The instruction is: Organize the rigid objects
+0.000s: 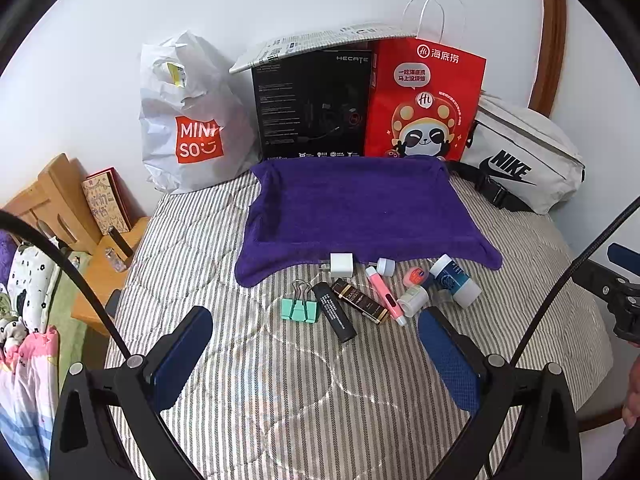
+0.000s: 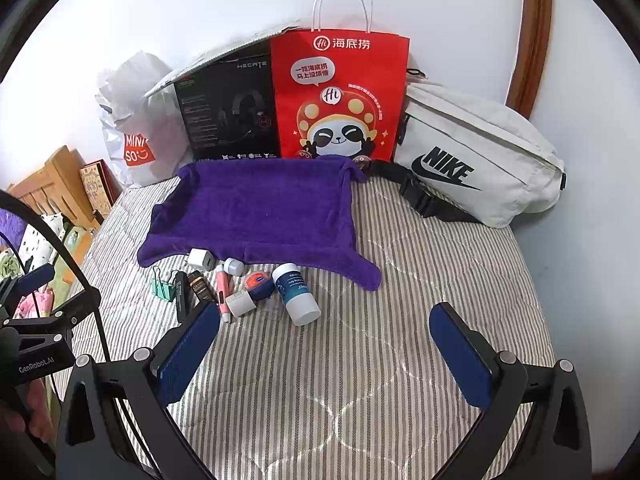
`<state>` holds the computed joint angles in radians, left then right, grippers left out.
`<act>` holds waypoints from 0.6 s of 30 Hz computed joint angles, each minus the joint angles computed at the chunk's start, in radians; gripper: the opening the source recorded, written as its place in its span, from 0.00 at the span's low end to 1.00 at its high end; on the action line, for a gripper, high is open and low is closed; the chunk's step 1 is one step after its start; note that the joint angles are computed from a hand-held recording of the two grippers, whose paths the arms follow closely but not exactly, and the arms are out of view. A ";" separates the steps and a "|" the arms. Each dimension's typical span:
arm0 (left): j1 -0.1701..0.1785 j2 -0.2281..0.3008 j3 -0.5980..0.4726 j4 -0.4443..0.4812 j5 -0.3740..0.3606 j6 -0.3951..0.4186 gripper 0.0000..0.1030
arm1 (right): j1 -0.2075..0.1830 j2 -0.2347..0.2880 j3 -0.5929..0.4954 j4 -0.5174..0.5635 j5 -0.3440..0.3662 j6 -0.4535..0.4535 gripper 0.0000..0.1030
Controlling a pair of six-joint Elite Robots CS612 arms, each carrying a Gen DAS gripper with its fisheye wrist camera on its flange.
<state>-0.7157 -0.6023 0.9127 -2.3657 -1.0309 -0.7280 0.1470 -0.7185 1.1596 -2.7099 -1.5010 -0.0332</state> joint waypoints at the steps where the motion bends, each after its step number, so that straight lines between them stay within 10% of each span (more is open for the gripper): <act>1: 0.000 0.001 -0.002 0.002 0.000 0.001 1.00 | 0.000 0.000 -0.001 0.003 -0.001 -0.001 1.00; 18: 0.028 0.049 -0.049 0.027 -0.054 0.006 1.00 | -0.006 0.031 -0.036 0.016 0.042 -0.014 1.00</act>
<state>-0.6878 -0.5528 0.8634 -2.3388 -1.0848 -0.7216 0.1415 -0.6873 1.1232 -2.6944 -1.4587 -0.0474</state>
